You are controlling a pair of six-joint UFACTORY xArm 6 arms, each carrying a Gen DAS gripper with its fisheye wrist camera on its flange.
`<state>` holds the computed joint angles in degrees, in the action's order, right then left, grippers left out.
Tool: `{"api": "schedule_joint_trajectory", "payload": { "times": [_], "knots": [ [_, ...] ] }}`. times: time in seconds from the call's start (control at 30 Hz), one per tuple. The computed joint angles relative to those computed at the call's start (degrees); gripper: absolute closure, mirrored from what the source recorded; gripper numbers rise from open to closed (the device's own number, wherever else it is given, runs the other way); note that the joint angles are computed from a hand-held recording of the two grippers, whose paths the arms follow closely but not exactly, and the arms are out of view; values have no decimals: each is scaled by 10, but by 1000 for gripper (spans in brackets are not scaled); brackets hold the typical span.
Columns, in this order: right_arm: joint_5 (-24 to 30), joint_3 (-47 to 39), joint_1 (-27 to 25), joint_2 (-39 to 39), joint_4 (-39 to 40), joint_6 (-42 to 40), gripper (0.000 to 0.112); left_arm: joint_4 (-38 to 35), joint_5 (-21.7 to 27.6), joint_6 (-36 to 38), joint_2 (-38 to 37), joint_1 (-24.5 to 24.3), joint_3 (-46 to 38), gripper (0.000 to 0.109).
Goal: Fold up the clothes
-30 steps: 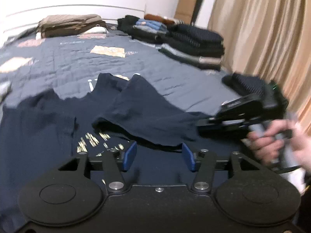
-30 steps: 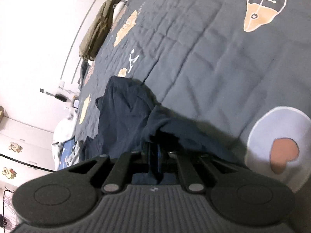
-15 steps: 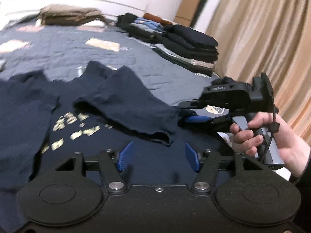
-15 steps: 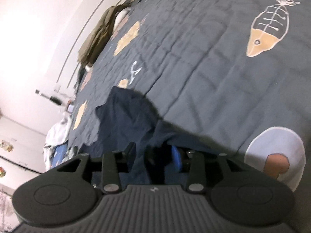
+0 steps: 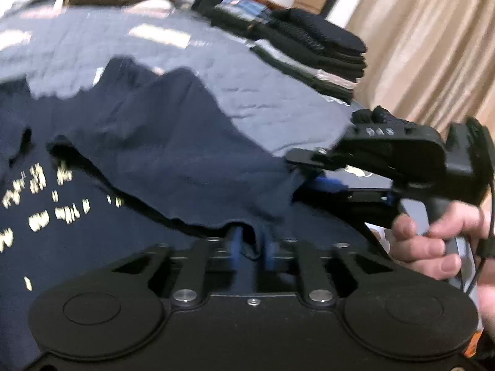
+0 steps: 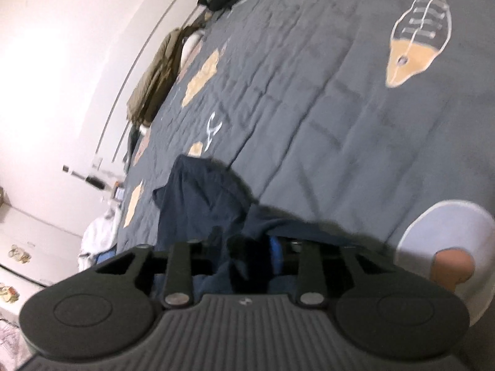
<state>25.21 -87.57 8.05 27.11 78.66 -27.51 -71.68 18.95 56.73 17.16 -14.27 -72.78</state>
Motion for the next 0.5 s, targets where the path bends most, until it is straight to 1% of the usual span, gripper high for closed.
{"api": "schedule_joint_trajectory", "payload": {
  "times": [0.03,0.07,0.17,0.2,0.27,0.3,0.33,0.37,0.43,0.47,0.5],
  "knots": [
    [-12,2,1,-1,3,-2,102,-3,20,4,-2,7,0,107],
    [-23,4,3,-1,5,-3,103,-20,35,28,-7,12,5,108],
    [-39,3,4,4,7,9,105,-42,70,66,-26,24,26,108],
    [-44,2,5,7,5,16,105,-26,72,53,-28,26,30,108],
    [-65,-2,11,14,-27,32,105,7,76,25,-31,28,38,108],
    [-66,-6,12,19,-47,42,105,23,78,10,-33,29,42,108],
    [-58,-9,9,21,-62,52,105,30,76,4,-36,29,47,108],
    [-50,-12,7,24,-78,61,105,22,77,7,-44,31,56,108],
    [-23,-17,-1,22,-124,93,100,5,82,13,-66,37,77,107],
    [-11,-18,-4,17,-170,126,100,4,82,19,-79,39,89,107],
    [-6,-13,-7,9,-193,134,96,3,81,25,-92,40,101,107]
  ]
}}
